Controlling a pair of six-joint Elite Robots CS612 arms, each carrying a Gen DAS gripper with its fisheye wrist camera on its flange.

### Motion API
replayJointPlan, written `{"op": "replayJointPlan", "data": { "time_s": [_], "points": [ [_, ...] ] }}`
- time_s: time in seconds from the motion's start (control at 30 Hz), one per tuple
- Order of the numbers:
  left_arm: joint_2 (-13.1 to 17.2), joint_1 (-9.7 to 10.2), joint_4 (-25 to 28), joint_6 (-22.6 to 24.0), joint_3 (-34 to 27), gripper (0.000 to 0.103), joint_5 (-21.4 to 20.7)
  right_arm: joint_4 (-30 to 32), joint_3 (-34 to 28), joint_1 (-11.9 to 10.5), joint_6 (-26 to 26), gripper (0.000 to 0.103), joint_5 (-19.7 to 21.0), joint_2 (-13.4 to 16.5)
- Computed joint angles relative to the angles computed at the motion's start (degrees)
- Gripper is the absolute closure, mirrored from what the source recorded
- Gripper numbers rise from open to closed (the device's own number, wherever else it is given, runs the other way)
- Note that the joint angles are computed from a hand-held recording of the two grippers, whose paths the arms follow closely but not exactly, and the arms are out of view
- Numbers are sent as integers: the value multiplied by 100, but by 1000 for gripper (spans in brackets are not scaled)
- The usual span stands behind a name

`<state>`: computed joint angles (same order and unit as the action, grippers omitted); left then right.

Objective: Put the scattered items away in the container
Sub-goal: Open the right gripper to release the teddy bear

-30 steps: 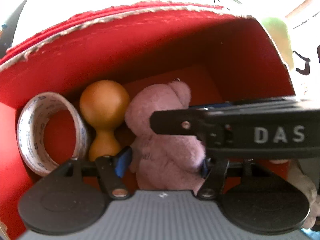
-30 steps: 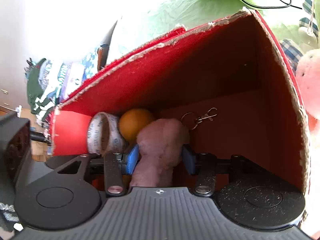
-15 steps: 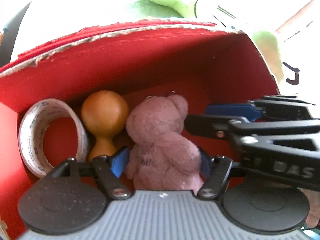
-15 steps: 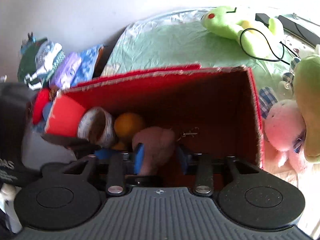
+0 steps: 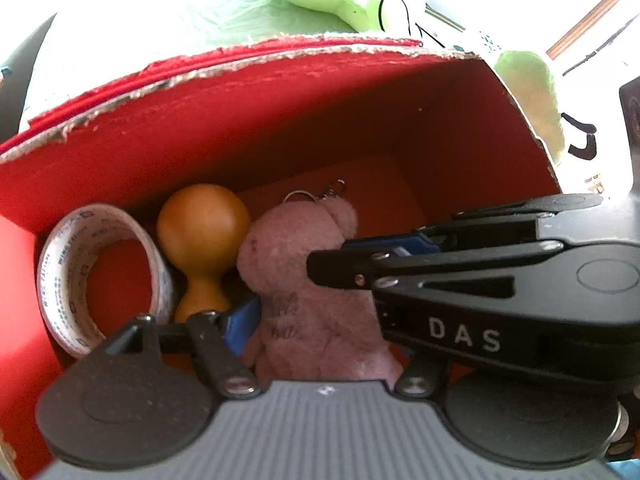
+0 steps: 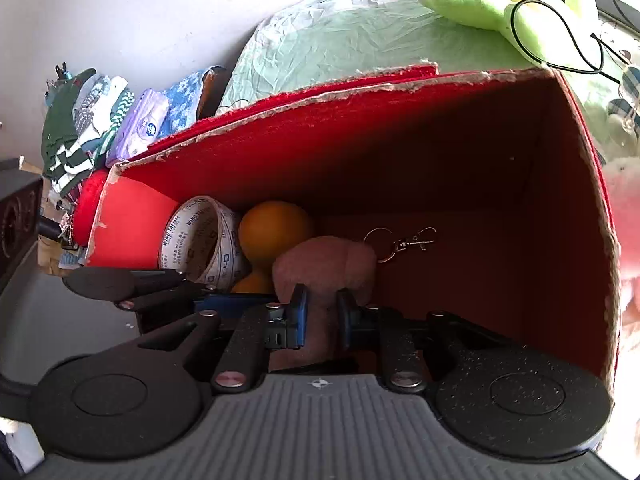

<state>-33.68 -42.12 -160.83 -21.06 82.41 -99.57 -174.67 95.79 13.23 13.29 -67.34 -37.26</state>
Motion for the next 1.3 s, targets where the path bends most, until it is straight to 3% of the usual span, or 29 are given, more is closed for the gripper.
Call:
{"op": "replayJointPlan", "data": {
  "time_s": [0.17, 0.23, 0.37, 0.8, 0.93, 1.3],
  "points": [
    [-98, -111, -193, -122, 276, 35, 97, -41, -2, -15, 58, 82, 66, 25],
    [40, -63, -54, -101, 8, 34, 84, -67, -5, -25, 101, 81, 108, 42],
    [30, -76, -82, -85, 19, 32, 196, -152, 7, -25, 133, 78, 107, 60],
    [-41, -300, -484, -344, 274, 19, 1162, -595, 213, 32, 37, 74, -191, -20],
    [72, -307, -458, -447, 125, 19, 1197, -693, 240, 54, 133, 74, -251, -30],
    [-42, -320, -609, -486, 309, 18, 1318, -1110, 372, -9, 601, 74, -154, 31]
  ]
}}
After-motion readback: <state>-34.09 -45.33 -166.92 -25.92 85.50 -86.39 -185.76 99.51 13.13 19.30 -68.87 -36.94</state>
